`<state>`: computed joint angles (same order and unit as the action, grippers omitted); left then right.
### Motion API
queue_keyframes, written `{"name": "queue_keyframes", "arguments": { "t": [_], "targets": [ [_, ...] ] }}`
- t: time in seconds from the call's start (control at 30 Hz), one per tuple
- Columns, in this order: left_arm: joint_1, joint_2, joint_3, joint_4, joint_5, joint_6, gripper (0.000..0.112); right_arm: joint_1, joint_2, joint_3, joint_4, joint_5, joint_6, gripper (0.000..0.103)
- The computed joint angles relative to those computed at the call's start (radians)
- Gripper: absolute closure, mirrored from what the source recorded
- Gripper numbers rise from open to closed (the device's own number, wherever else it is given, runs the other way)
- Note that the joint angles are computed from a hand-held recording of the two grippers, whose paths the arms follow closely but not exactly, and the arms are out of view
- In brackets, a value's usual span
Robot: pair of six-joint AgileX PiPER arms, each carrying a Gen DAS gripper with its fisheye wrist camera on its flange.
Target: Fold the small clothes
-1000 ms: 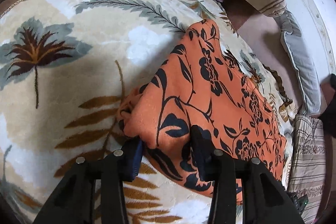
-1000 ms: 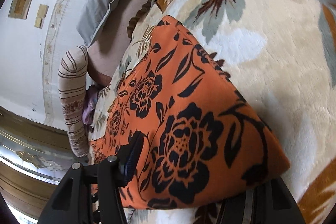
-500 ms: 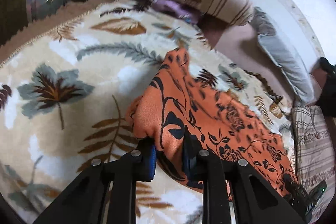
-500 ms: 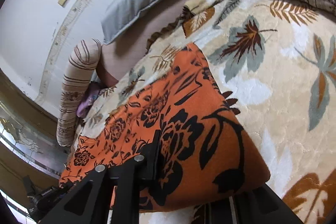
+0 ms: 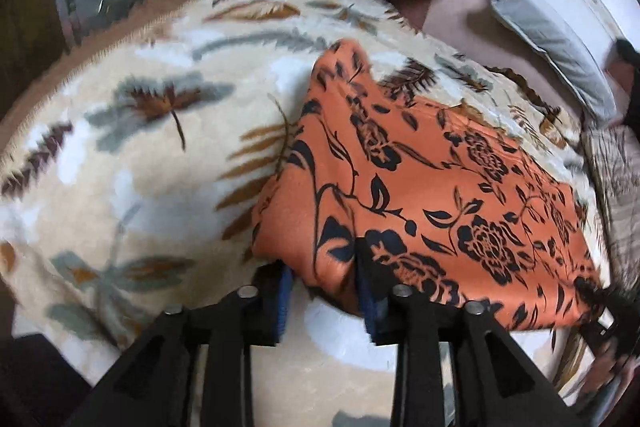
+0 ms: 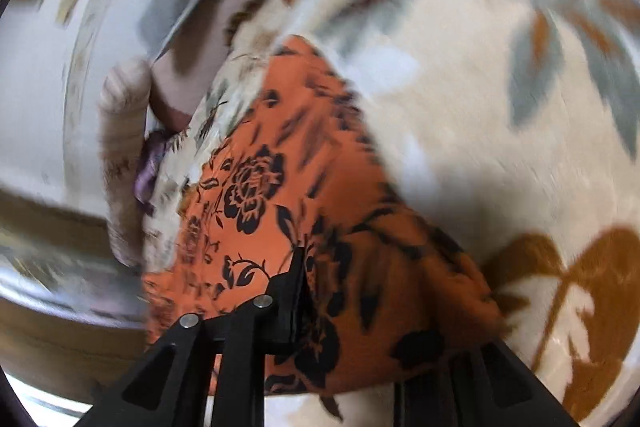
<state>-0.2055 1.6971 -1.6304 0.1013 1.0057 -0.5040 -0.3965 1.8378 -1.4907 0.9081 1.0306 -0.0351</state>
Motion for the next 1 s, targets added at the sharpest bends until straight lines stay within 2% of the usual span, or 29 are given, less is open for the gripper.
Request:
{"name": "queue_keyframes", "arguments": {
  "t": [0.07,0.13,0.17,0.23,0.3,0.37,0.47,0.53,0.7,0.77,0.8,0.83,0.9,0.93,1.0],
  "targets": [
    [-0.006,-0.04,0.012,0.028,-0.002,0.015,0.074,-0.066,-0.019,0.026,0.045,0.016,0.001,0.078],
    [-0.042,-0.085,0.026,0.173,0.014,-0.043,0.063,-0.125,-0.057,0.057,0.052,0.002,0.024,0.076],
    [-0.054,-0.098,0.034,0.224,0.015,-0.065,0.057,-0.135,-0.087,0.074,0.02,-0.031,0.055,0.076],
    [-0.067,-0.133,0.047,0.31,0.005,-0.093,0.056,-0.12,-0.175,0.104,-0.112,-0.156,0.103,0.076],
    [-0.07,-0.124,0.013,0.312,0.009,-0.066,0.054,-0.072,-0.217,0.099,-0.159,-0.213,0.053,0.076],
    [-0.075,-0.081,-0.048,0.296,0.038,-0.029,0.051,0.0,-0.215,0.07,-0.134,-0.209,-0.052,0.076],
    [-0.111,-0.018,-0.092,0.308,0.041,-0.02,0.051,0.172,-0.201,0.02,-0.221,-0.226,-0.117,0.076],
    [-0.139,0.036,-0.128,0.333,0.07,-0.016,0.051,0.267,-0.191,0.007,-0.226,-0.232,-0.179,0.076],
    [-0.148,0.117,-0.135,0.326,0.106,-0.015,0.051,0.431,-0.142,-0.028,-0.319,-0.219,-0.168,0.076],
    [-0.133,0.139,-0.113,0.316,0.099,-0.012,0.05,0.464,-0.115,-0.018,-0.376,-0.208,-0.142,0.076],
    [-0.128,0.14,-0.098,0.317,0.089,-0.015,0.047,0.481,-0.067,-0.057,-0.43,-0.152,-0.098,0.076],
    [-0.127,0.134,-0.075,0.334,0.073,-0.032,0.041,0.486,-0.035,-0.075,-0.454,-0.134,-0.079,0.075],
    [-0.126,0.124,-0.068,0.335,0.066,-0.04,0.04,0.478,-0.053,-0.045,-0.428,-0.16,-0.097,0.077],
    [-0.127,0.124,-0.074,0.333,0.071,-0.037,0.04,0.471,-0.065,-0.047,-0.425,-0.145,-0.1,0.077],
    [-0.138,0.119,-0.081,0.347,0.077,-0.041,0.04,0.46,-0.118,0.006,-0.395,-0.202,-0.117,0.077]
  ]
}}
